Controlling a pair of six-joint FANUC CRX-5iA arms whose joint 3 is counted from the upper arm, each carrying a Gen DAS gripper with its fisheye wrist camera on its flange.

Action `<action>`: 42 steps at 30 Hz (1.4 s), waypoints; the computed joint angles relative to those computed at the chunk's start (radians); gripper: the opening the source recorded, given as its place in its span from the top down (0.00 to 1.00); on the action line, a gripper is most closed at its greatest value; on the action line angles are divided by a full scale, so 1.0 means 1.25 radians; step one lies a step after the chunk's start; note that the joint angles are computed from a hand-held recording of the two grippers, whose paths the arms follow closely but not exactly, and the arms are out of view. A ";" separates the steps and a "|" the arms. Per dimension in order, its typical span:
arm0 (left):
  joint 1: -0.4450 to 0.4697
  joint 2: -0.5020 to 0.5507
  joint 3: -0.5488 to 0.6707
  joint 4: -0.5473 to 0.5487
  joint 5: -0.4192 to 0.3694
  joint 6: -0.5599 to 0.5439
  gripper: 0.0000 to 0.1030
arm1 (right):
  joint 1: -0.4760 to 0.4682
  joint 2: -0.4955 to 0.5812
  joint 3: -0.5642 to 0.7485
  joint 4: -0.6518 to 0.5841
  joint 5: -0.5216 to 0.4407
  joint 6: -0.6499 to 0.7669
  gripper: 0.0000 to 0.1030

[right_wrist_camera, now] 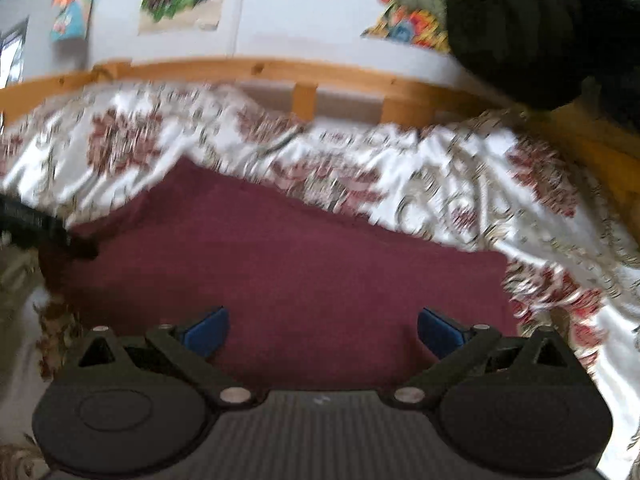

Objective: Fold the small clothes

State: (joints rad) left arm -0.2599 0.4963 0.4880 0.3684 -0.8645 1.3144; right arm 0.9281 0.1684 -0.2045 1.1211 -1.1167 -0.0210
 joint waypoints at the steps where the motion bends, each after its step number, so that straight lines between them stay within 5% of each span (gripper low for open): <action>1: -0.001 0.001 0.001 -0.003 -0.001 0.002 0.01 | 0.000 0.000 -0.005 -0.006 0.006 -0.005 0.00; 16: -0.017 0.005 0.019 -0.064 0.002 0.043 0.00 | 0.002 -0.007 -0.070 0.075 0.018 -0.097 0.00; 22: -0.016 0.040 0.101 -0.078 -0.073 0.073 0.01 | 0.001 -0.008 -0.071 0.075 0.019 -0.098 0.00; 28: -0.017 0.040 0.094 -0.033 -0.031 0.022 0.01 | 0.001 -0.009 -0.071 0.074 0.021 -0.098 0.00; 36: -0.012 0.086 0.151 0.014 -0.099 0.007 0.21 | 0.000 -0.009 -0.072 0.074 0.024 -0.101 0.00; 42: -0.006 0.106 0.193 0.007 -0.131 0.060 0.47 | 0.000 -0.009 -0.071 0.073 0.024 -0.099 0.00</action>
